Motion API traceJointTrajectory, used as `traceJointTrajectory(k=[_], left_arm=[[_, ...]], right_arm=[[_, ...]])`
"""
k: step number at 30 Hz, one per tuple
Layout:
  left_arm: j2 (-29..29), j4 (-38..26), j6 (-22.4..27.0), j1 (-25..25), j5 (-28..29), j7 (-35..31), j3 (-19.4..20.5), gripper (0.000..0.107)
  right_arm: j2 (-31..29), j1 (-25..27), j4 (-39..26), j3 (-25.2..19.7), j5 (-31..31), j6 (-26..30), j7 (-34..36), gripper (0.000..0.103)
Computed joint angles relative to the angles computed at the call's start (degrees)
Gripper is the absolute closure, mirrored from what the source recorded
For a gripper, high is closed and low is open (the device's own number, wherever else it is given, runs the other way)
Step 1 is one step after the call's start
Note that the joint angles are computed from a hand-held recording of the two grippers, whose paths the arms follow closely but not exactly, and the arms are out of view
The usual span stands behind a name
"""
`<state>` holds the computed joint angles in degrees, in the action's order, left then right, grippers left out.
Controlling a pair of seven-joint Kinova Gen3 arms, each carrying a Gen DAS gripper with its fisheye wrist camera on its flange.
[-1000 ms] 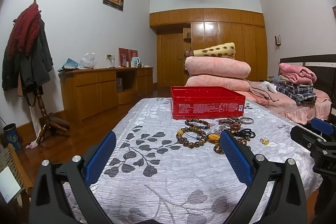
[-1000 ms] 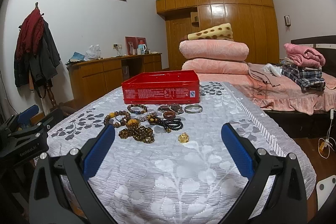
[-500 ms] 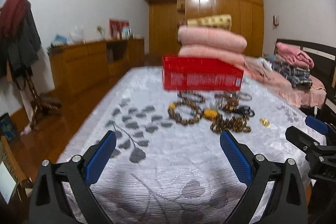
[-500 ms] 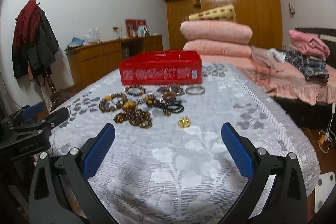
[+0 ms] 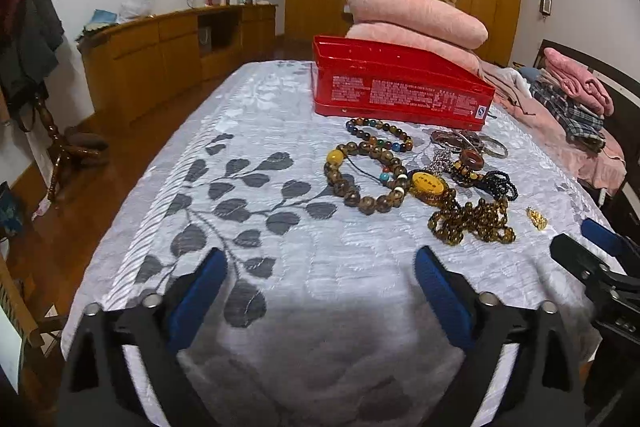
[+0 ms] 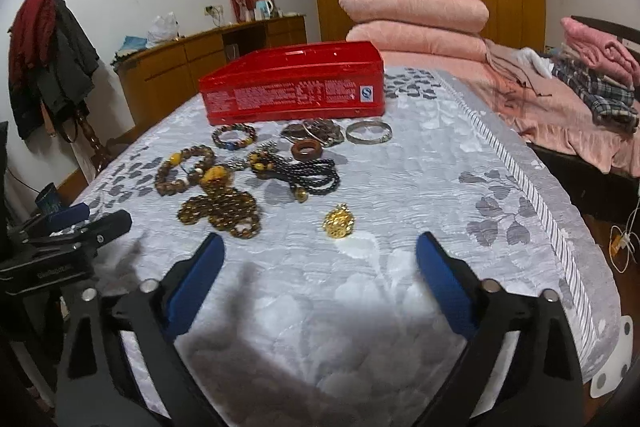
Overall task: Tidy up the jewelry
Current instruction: 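Close the right tool on the small gold pendant while the left tool approaches the brown bead bracelet, then grasp the brown bead bracelet with the left tool while the right tool holds the pendant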
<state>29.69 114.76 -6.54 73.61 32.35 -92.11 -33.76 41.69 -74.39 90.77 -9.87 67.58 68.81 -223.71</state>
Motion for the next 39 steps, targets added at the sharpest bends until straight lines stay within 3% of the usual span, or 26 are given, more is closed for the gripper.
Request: traceJointTrajectory(k=[3,6,10,14,21,26,39], left_arm=[[-0.8,-2.2,3.6,-4.6,-2.4,1.0,3.7,0.03],[-0.1,-4.7,7.5,-5.3,-4.6,2.9,3.1,0.038],[0.5,-6.9,10.1,-6.4,-7.5,5.4,3.5,0.039],[1.6,-9.3,12.6,-6.3,-10.6,8.2,2.9,0.04],[2.0,-12.1,15.1,-9.4,-15.2,12.2,5.8,0.041],[1.0,-12.5,15.7,-13.4,-18.3,14.0,10.3,0.051],[2.2,-16.5,17.8,-20.5,-26.7,20.2,17.6,0.053]], right_arm=[[-1.4,1.1,1.1,1.2,-1.3,-4.2,1.5,0.029],[-2.1,2.1,1.1,2.5,-3.6,-7.3,4.2,0.041],[-3.1,2.7,2.1,4.4,-5.8,-11.7,5.9,0.049],[-3.2,2.9,1.4,5.8,-8.6,-12.3,9.6,0.061],[-3.1,3.3,-0.4,6.9,-12.7,-11.7,15.7,0.078],[-2.8,3.0,-1.3,7.5,-14.3,-11.3,18.1,0.083],[-3.2,3.8,-0.5,9.1,-14.0,-13.7,18.1,0.085]])
